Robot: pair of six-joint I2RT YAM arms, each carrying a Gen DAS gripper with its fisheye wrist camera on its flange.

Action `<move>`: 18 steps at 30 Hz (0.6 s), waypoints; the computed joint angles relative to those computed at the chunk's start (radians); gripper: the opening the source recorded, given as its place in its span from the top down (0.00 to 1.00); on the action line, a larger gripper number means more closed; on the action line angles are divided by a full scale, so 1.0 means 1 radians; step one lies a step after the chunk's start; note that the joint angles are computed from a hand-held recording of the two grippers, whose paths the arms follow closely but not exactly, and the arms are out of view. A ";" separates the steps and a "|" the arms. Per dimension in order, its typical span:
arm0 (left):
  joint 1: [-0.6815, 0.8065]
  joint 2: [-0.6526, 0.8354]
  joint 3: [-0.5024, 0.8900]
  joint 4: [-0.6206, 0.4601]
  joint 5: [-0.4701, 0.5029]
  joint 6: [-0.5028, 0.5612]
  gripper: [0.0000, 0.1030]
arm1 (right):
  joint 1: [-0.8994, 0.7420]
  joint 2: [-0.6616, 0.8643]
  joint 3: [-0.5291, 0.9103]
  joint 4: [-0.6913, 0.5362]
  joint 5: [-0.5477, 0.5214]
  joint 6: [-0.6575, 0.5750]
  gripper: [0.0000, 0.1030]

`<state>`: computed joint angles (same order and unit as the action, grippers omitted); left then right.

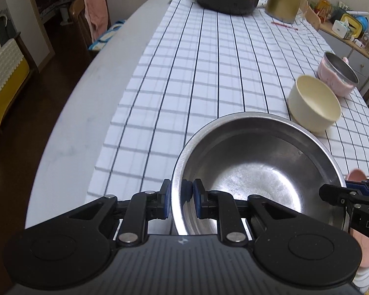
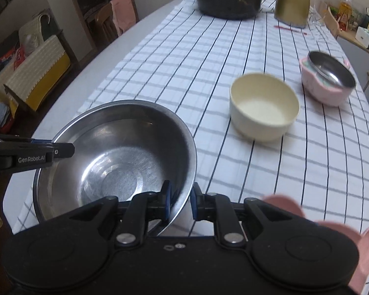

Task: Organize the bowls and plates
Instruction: 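Lift the steel bowl with both grippers and carry it toward the bear plate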

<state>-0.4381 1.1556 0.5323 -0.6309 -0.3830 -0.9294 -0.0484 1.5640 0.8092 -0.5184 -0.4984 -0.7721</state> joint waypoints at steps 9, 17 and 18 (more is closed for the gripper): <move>-0.099 0.037 -0.044 0.020 -0.013 -0.104 0.82 | -0.071 -0.015 -0.098 0.034 -0.009 -0.095 0.84; -0.134 0.064 -0.066 0.045 -0.014 -0.142 0.83 | -0.092 -0.004 -0.135 0.060 -0.002 -0.125 0.84; -0.135 0.067 -0.067 0.047 -0.017 -0.143 0.83 | -0.092 -0.006 -0.140 0.065 -0.003 -0.130 0.84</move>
<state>-0.5736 1.2224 0.4654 -0.5840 -0.3996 -1.0720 -0.1408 1.5583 0.6695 -0.4537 -0.5010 -0.9017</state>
